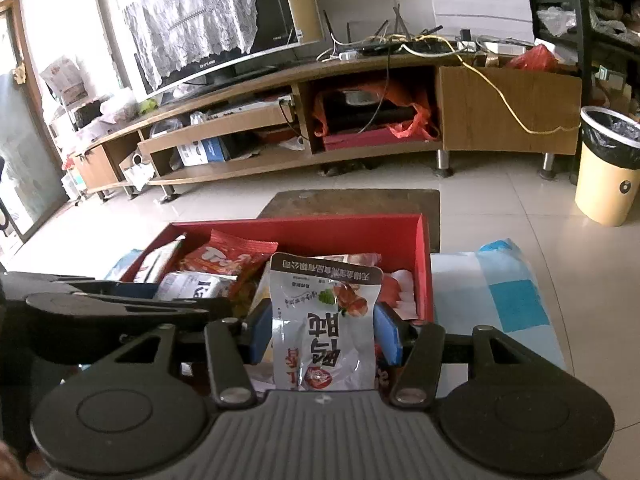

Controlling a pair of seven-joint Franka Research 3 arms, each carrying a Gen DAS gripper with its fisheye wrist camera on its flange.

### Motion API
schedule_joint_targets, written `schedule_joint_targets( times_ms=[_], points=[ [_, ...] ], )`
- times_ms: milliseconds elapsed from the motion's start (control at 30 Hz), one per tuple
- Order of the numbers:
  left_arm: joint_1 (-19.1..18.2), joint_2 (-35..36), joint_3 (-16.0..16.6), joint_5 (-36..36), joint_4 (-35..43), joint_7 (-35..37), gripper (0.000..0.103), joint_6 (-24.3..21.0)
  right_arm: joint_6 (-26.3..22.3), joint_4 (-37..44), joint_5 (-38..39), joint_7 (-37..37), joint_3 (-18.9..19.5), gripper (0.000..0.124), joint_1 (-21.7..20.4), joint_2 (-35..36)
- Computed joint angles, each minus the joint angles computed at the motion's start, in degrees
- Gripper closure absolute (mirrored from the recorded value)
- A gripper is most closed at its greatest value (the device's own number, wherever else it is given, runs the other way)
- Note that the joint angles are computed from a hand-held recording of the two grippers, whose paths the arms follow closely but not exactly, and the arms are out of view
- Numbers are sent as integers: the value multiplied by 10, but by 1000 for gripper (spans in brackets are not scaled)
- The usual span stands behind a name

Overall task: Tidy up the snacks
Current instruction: 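Lift the Kaprons wafer and duck pouch and carry them over the red box, then lower both snacks into the box and open both tools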

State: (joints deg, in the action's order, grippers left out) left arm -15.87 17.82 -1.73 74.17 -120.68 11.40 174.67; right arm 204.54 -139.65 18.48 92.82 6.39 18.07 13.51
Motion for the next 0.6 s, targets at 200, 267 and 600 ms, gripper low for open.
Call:
schedule_joint_targets(
  times_ms=[200,267,600],
  points=[
    [0,-5,-2,4,-1,-12,24,-11,-2,6,33,-28,-12,71,18,0],
    [2,-8,-5,-1,-3,-7,22,-14,-5,5,25,-25,-7,71,10,-2],
    [18,-38,-12,39,-15,-61,17,-22,-43,19,35,-43,-11,61,12,-11]
  ],
)
